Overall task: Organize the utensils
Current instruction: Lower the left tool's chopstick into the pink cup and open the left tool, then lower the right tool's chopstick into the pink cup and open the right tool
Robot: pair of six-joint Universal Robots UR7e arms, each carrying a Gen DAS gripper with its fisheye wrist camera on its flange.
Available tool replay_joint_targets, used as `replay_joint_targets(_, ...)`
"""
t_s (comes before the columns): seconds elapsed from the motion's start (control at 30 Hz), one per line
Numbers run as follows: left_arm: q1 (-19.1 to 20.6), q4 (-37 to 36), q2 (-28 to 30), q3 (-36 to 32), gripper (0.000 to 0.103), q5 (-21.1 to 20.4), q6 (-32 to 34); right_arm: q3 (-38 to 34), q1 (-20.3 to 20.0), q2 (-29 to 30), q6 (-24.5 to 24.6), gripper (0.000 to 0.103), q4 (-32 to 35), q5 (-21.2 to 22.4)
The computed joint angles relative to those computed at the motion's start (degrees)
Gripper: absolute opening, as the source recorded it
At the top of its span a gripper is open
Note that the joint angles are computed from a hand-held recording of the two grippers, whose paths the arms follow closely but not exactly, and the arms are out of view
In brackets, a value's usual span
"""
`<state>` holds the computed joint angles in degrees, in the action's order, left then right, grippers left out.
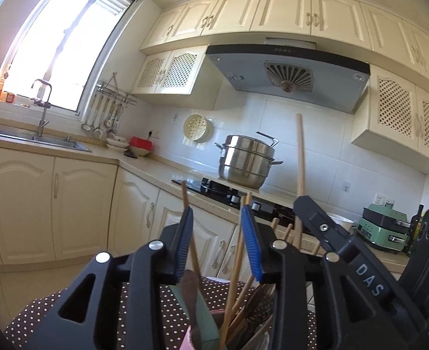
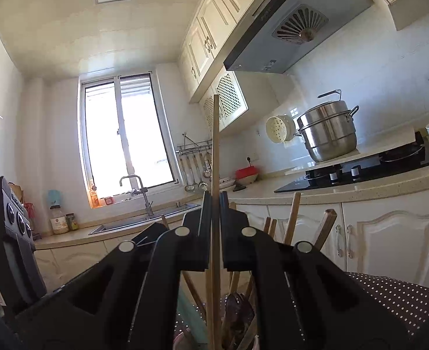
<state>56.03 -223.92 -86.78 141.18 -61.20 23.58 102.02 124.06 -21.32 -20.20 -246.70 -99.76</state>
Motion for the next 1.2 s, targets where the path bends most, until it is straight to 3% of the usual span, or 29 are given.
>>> replay_joint_targets(0.27, 0.05, 3.47, -1.33, -0.60, 0.037, 3.23, -0.97, -0.82, 0.77, 0.51, -1.55, 0.006, -0.40, -1.65)
replay_joint_targets(0.7, 0.40, 6.36, -3.28, -0.35, 0.038, 4.62, -1.83, -2.59, 1.10, 1.98, -1.95, 0.006, 1.23, -3.25)
replay_joint_targets(1.2, -0.75, 11.19, -5.54, 2.06, 0.043, 7.15, -3.81, 3.46, 3.11, 0.24, -3.39, 0.006, 1.30, -6.96)
